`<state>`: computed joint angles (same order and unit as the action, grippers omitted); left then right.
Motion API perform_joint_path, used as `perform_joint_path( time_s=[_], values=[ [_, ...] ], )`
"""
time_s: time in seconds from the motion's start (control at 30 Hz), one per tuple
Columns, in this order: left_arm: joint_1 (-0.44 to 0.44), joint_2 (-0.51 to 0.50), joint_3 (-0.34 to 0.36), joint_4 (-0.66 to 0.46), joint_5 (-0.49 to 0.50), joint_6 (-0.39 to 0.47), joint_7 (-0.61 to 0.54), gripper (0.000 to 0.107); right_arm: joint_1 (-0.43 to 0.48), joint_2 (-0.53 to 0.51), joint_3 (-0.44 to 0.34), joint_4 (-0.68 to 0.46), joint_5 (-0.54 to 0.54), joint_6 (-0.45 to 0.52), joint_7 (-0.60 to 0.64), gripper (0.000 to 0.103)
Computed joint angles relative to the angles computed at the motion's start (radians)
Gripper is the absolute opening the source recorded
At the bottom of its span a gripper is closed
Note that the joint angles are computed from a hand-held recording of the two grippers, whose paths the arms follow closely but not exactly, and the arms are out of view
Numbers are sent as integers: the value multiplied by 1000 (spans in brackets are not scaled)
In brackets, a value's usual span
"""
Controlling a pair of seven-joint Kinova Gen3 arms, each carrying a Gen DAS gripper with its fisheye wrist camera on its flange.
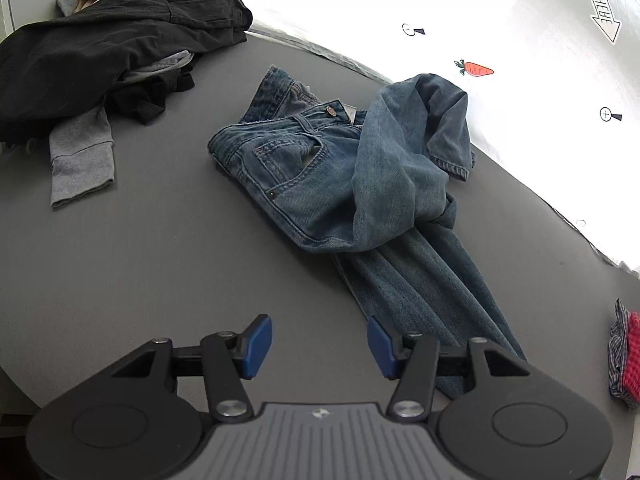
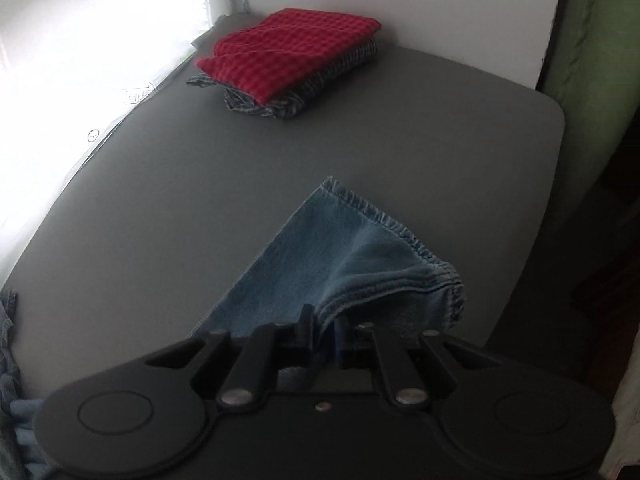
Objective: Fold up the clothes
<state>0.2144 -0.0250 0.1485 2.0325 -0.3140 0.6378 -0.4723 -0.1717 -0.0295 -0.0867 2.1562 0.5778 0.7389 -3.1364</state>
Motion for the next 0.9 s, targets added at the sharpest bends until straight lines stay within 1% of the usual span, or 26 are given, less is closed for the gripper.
perform_joint_path(
  time_s=[0.1, 0.13, 0.17, 0.2, 0.23, 0.27, 0.3, 0.33, 0.37, 0.4, 0.43, 0.47, 0.5, 0.53, 0.63, 0.7, 0.73, 0.77, 0.8, 0.83, 0.87, 0.9],
  values=[
    [14, -15, 8, 7, -65, -2, 80, 55, 50, 103, 25, -133, 23, -75, 122, 9],
    [8, -22, 24, 10, -96, -2, 120, 55, 68, 141, 26, -180, 24, -108, 163, 9],
    [-8, -30, 52, 12, -121, -1, 161, 55, 70, 187, 46, -226, 43, -148, 203, 9],
    [-6, -33, 62, 13, -142, 1, 202, 57, 87, 226, 47, -272, 44, -189, 244, 10],
    [11, -37, 53, 16, -160, 1, 240, 58, 90, 261, 57, -318, 35, -217, 285, 11],
    [11, -42, 58, 20, -171, 0, 270, 60, 75, 278, 77, -346, 42, -242, 309, 16],
    [12, -46, 65, 22, -180, 2, 297, 60, 41, 283, 115, -355, 65, -276, 318, 28],
    [16, -48, 76, 21, -193, 10, 328, 60, -2, 279, 162, -347, 104, -317, 310, 35],
    [20, -51, 87, 24, -211, 18, 361, 62, -45, 265, 208, -327, 145, -358, 287, 49],
    [25, -52, 98, 26, -227, 30, 393, 64, -84, 252, 254, -295, 186, -398, 260, 54],
    [33, -50, 108, 26, -238, 47, 418, 64, -106, 240, 284, -269, 210, -430, 249, 54],
    [41, -46, 111, 24, -238, 61, 426, 65, -110, 240, 295, -239, 218, -445, 233, 54],
    [50, -39, 112, 19, -233, 75, 431, 65, -98, 245, 287, -214, 210, -447, 234, 53],
    [59, -32, 111, 14, -225, 88, 433, 65, -67, 250, 261, -194, 186, -445, 251, 52],
    [81, -9, 93, -9, -173, 101, 408, 65, 72, 331, 137, -187, 64, -395, 269, 49],
    [96, 9, 86, -32, -150, 117, 394, 65, 155, 375, 78, -179, -18, -426, 312, 49],
    [107, 17, 86, -42, -152, 130, 396, 65, 173, 396, 72, -174, -58, -453, 336, 49],
    [120, 27, 86, -55, -157, 146, 401, 65, 172, 414, 82, -164, -83, -493, 344, 49],
    [135, 40, 89, -72, -169, 169, 413, 65, 153, 429, 107, -158, -91, -534, 336, 49],
    [151, 52, 89, -90, -180, 191, 423, 65, 115, 444, 148, -153, -83, -572, 312, 50],
    [169, 62, 89, -107, -190, 212, 434, 65, 69, 462, 193, -153, -59, -594, 283, 53],
    [187, 71, 89, -120, -199, 230, 446, 65, 23, 480, 232, -163, -18, -600, 255, 61]
  ],
)
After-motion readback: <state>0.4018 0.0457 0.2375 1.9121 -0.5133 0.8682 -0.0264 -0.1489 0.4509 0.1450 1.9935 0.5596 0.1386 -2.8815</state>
